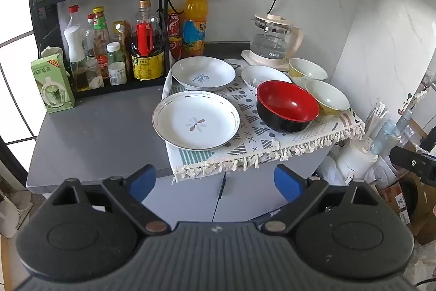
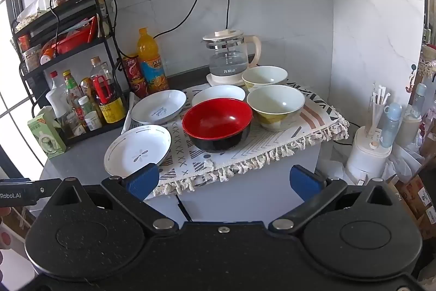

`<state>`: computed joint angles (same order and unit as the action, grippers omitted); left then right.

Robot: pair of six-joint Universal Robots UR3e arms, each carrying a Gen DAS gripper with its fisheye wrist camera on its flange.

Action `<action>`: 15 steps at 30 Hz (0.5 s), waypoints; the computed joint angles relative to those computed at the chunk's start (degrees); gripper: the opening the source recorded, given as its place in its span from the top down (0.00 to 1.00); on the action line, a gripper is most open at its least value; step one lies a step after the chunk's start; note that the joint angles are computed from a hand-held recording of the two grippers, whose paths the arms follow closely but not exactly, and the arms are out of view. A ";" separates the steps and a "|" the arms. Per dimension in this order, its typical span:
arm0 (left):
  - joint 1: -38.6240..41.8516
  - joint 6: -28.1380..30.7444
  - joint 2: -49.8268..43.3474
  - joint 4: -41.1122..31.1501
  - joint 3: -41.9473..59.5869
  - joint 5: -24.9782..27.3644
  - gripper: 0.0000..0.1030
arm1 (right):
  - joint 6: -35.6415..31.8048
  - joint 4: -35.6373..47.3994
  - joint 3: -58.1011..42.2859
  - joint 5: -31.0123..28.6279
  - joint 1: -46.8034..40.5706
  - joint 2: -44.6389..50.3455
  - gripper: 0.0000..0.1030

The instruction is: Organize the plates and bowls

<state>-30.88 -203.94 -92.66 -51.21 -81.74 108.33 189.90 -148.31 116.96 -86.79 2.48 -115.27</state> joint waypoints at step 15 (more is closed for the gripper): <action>-0.99 -1.69 -1.67 0.11 1.44 1.27 0.10 | -1.49 0.30 2.43 3.32 -3.88 -2.23 0.00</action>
<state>-31.87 -205.63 -94.33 -51.10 -80.30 109.61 188.41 -148.01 119.38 -83.48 -1.40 -117.50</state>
